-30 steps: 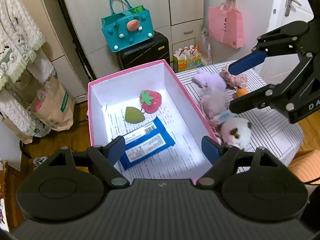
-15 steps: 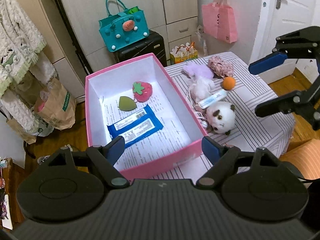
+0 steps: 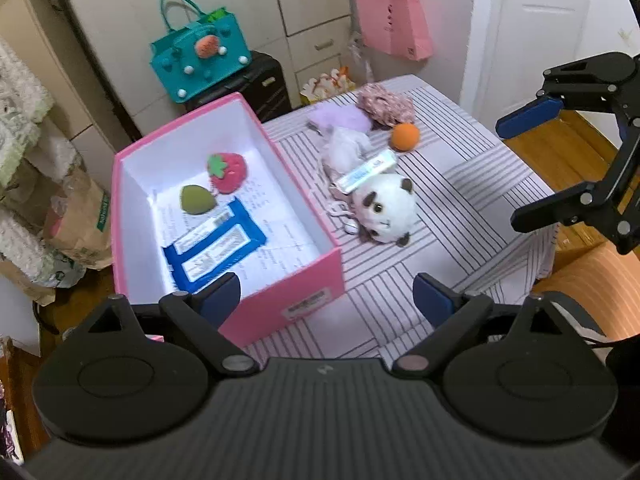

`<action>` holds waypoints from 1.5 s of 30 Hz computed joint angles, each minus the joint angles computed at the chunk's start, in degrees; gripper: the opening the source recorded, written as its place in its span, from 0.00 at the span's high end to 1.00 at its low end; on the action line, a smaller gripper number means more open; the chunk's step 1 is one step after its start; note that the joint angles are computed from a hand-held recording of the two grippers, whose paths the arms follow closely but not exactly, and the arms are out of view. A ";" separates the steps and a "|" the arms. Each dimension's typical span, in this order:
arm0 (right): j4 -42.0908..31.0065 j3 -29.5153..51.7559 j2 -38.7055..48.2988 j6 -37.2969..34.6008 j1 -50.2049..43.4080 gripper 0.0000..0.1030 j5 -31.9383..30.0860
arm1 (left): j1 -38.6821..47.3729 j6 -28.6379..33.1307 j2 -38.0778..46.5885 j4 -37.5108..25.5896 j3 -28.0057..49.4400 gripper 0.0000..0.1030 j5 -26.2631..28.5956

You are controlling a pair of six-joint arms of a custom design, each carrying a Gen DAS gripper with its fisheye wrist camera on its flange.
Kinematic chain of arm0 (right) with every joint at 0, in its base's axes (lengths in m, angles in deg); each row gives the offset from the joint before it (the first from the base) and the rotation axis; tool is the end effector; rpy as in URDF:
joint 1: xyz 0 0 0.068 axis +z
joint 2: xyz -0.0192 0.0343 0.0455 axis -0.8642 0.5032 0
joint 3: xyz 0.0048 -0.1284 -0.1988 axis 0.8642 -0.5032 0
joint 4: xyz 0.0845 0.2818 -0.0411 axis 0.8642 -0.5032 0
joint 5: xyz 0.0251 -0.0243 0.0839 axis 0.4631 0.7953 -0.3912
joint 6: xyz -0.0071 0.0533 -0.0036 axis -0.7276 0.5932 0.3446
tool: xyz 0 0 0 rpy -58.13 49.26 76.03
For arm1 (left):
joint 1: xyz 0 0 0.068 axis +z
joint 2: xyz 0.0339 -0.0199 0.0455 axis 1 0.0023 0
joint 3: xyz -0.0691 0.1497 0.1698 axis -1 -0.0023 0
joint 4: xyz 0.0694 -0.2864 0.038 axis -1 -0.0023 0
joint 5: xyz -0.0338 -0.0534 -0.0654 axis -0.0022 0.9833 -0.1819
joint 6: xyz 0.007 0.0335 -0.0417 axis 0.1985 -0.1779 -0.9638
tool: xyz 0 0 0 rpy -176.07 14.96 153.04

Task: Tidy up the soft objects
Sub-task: 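Withdraw both tools from the box, then reach the left tool to the white plush with brown ears and close on it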

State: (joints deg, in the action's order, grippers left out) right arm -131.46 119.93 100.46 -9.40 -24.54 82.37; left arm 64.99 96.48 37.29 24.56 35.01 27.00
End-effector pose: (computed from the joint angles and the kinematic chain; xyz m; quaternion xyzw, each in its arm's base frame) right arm 0.1719 0.1106 0.2363 -0.0760 0.9148 0.0729 0.3899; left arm 0.3136 -0.1560 0.2749 0.5085 0.8040 -0.1045 0.2899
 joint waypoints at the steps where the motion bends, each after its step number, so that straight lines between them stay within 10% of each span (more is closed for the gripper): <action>1: -0.18 -1.22 -1.26 0.30 -0.30 0.17 -0.17 | -0.45 -0.25 0.23 0.26 -0.17 0.09 -0.10; 22: 16.14 -28.06 -20.87 -7.22 -2.38 0.17 3.31 | -8.40 -6.69 6.38 12.58 -3.12 0.12 5.48; 33: 46.63 -30.65 5.55 -4.42 -8.63 0.17 0.43 | -12.12 -12.65 11.68 28.43 -6.85 0.20 -0.95; 45: 68.38 -25.22 31.47 0.82 -11.78 0.17 -2.56 | -14.15 -15.68 20.74 27.72 0.37 0.40 -2.92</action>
